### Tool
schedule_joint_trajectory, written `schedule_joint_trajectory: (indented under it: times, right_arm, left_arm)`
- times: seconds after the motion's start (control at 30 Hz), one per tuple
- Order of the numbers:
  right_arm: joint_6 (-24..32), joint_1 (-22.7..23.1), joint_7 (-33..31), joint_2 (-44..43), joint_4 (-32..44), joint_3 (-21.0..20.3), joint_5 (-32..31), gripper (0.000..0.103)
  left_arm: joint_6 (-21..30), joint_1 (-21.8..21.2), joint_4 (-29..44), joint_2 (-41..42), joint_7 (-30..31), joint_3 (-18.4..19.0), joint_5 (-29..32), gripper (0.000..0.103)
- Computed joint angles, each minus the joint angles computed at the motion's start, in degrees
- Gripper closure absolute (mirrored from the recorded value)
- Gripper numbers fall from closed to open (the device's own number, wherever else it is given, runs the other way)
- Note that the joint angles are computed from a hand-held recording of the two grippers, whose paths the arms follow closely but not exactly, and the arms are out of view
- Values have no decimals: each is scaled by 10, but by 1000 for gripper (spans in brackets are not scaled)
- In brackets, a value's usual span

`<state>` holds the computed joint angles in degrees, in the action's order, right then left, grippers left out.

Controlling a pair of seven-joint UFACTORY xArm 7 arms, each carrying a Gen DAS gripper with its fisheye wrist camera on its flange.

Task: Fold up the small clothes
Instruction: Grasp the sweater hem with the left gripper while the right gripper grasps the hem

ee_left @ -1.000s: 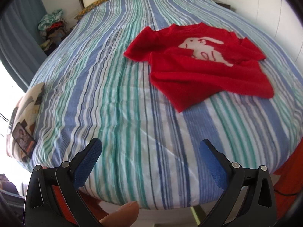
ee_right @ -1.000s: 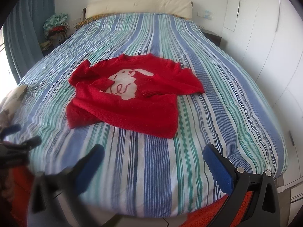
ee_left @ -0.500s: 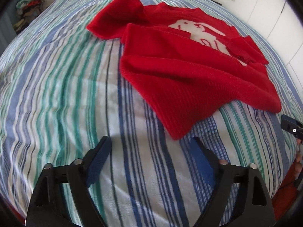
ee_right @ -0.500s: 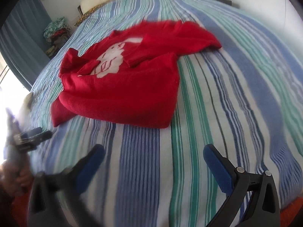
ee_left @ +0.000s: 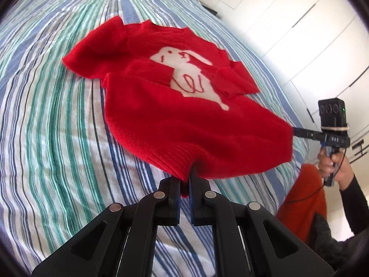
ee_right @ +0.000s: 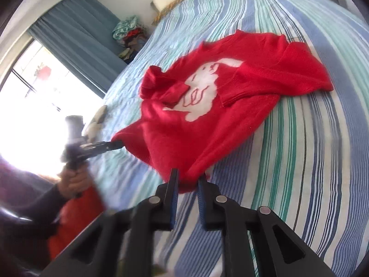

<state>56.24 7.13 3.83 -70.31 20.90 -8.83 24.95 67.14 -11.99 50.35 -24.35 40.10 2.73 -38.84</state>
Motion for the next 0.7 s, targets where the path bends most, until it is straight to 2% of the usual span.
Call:
schedule_joint_trajectory:
  times: [0.07, 0.13, 0.2, 0.23, 0.3, 0.37, 0.43, 0.5, 0.63, 0.7]
  right_arm:
    - [13, -2, 14, 14, 11, -27, 17, 87]
    - [6, -33, 41, 29, 3, -11, 7, 81]
    - [9, -65, 79, 34, -17, 15, -16, 42]
    - [17, -75, 97, 26, -30, 15, -17, 40]
    - [30, -81, 131, -20, -64, 12, -4, 40]
    - [46, -79, 170, -84, -95, 17, 18, 36]
    - [52, -75, 211, -135, -118, 24, 37, 31]
    - [37, -68, 253, -135, -122, 47, 43, 31]
    - [29, -48, 306, -24, -55, 100, -13, 31]
    - [26, -48, 336, 26, -23, 119, -40, 31]
  left_arm:
    - [1, 5, 0, 10, -1, -5, 21, 97]
    - [-29, 9, -16, 20, -21, -24, 50, 95]
    - [-41, 10, -33, 22, -34, -28, 65, 90]
    - [-45, 10, -45, 15, -37, -26, 68, 85]
    - [-50, 9, -68, -7, -31, -15, 61, 54]
    - [-57, 10, -82, -30, -24, -2, 48, 40]
    - [-57, 11, -84, -39, -26, 19, 18, 36]
    - [-62, 19, -77, -39, -35, 28, 4, 30]
    - [-78, 25, -45, -5, -61, 14, 22, 28]
    - [-90, 18, -35, 20, -74, -2, 28, 23]
